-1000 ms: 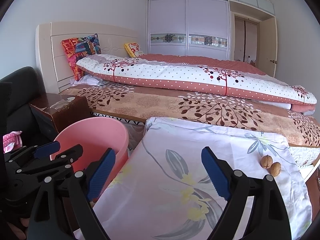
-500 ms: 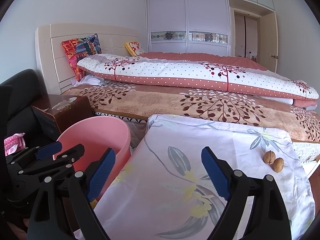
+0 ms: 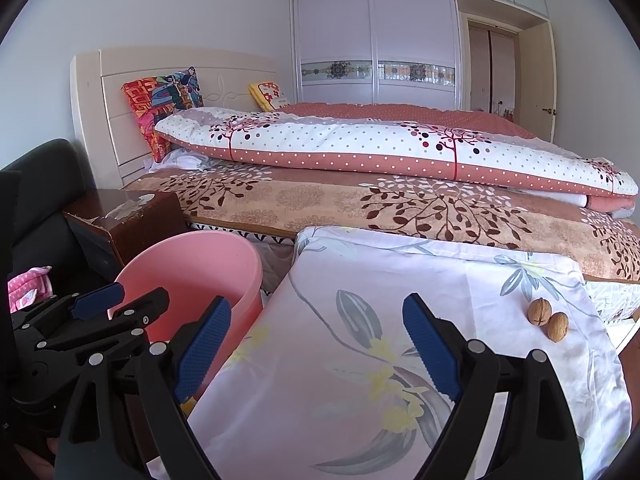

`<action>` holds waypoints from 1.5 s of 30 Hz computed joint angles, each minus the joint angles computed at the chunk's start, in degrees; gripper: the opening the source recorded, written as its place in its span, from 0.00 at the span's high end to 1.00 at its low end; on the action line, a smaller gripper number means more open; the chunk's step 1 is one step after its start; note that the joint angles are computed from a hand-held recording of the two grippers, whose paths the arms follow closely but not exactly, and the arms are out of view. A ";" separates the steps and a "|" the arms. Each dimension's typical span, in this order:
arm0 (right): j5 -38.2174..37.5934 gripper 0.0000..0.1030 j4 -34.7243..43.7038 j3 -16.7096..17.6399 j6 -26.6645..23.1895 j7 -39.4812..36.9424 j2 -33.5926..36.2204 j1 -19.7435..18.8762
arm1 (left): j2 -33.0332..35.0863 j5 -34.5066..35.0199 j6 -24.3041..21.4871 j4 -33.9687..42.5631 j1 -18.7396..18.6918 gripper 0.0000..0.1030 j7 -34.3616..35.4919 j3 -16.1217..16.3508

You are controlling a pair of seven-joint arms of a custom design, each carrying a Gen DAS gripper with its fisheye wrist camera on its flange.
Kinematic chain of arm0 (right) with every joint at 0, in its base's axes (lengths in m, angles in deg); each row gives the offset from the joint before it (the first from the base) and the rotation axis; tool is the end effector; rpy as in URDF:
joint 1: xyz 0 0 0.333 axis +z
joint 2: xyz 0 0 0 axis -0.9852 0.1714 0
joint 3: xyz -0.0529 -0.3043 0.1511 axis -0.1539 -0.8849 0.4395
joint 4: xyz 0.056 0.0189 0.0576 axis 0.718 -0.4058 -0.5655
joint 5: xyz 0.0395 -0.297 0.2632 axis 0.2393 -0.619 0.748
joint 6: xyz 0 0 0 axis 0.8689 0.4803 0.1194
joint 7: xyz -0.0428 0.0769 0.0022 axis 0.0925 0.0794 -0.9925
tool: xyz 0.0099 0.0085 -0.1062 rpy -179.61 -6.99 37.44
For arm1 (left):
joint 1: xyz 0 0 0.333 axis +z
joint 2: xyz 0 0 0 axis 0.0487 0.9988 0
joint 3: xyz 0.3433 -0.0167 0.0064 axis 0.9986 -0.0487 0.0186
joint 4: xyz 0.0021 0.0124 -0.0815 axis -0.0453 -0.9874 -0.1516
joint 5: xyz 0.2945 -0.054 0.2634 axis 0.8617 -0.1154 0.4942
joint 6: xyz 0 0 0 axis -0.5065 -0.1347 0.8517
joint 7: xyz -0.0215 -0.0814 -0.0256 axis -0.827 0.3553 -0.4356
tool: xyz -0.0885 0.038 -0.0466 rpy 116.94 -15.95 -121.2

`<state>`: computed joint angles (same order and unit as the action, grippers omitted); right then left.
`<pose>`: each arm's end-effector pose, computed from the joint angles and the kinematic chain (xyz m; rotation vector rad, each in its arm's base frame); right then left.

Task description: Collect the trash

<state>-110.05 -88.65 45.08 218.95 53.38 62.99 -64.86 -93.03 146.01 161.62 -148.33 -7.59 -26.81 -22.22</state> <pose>0.5202 0.2648 0.5514 -1.7663 1.2972 -0.6733 0.5182 -0.2478 0.5371 -1.8537 1.4333 -0.7328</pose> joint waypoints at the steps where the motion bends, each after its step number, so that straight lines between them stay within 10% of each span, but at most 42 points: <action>1: -0.02 0.16 -0.13 -0.01 0.10 -0.02 -0.12 0.01 | -0.03 -0.04 0.00 -0.02 -0.01 0.48 0.02 0.00; 45: 1.91 0.16 -0.16 0.44 -0.13 -2.15 -0.22 0.12 | 0.14 -0.13 0.30 -0.02 0.07 0.49 0.26 0.11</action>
